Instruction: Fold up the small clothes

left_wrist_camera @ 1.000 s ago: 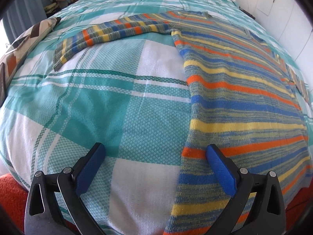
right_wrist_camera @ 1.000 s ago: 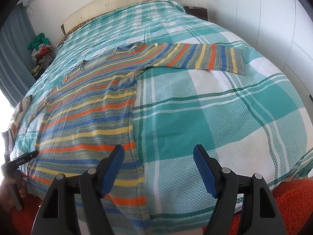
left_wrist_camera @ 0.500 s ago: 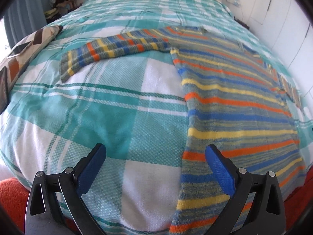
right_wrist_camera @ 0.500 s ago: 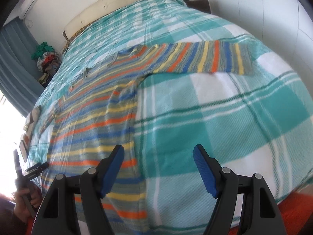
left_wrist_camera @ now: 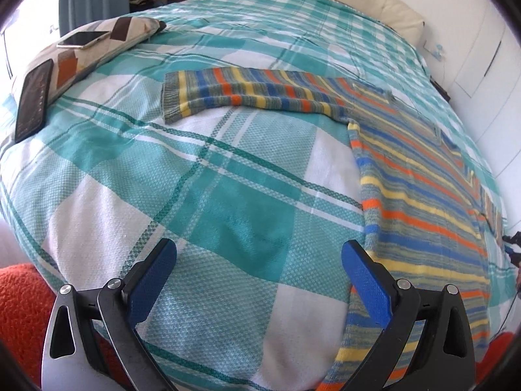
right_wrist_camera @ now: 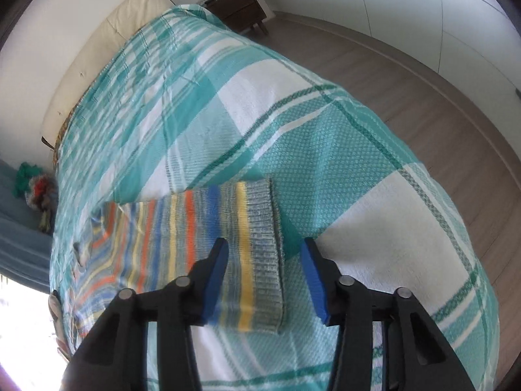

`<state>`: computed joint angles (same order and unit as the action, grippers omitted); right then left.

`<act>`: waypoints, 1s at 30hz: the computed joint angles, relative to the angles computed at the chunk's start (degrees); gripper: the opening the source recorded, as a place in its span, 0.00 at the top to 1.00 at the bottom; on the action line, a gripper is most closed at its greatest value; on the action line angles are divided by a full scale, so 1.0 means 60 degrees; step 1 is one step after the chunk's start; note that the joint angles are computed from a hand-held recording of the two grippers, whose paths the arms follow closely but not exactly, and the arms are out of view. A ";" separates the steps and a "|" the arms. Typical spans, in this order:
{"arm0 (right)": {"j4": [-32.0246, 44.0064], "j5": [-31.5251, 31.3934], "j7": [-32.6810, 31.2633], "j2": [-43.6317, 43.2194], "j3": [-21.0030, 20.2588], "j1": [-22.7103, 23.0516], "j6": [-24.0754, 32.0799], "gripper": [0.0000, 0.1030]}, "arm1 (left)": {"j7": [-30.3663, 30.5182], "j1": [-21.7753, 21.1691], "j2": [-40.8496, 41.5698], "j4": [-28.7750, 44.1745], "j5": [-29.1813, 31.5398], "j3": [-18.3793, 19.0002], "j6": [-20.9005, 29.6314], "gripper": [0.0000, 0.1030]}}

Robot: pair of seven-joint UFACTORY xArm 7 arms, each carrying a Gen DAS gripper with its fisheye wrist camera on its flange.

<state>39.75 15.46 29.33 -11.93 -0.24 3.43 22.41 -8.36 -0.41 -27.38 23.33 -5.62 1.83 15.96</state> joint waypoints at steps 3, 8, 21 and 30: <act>0.0310 -0.0476 0.0194 0.0392 0.0110 -0.0121 0.0358 0.98 | -0.0224 0.0210 0.0117 0.0042 0.0271 -0.0271 0.0020 0.01; 0.0958 -0.3282 0.1980 -0.0017 0.0892 -0.0543 0.1261 0.98 | -0.0157 -0.0003 0.0140 0.0044 0.0233 -0.0111 -0.0052 0.01; 0.7810 -0.1134 -0.0680 0.4479 0.2055 0.2285 0.0440 0.97 | 0.0236 -0.0252 0.0144 -0.0047 -0.0179 0.0101 -0.0211 0.01; 0.7567 -0.0870 -0.0985 0.4614 0.1623 0.2693 0.0437 0.51 | 0.0114 -0.0118 0.0157 -0.0104 -0.0074 -0.0009 -0.0261 0.01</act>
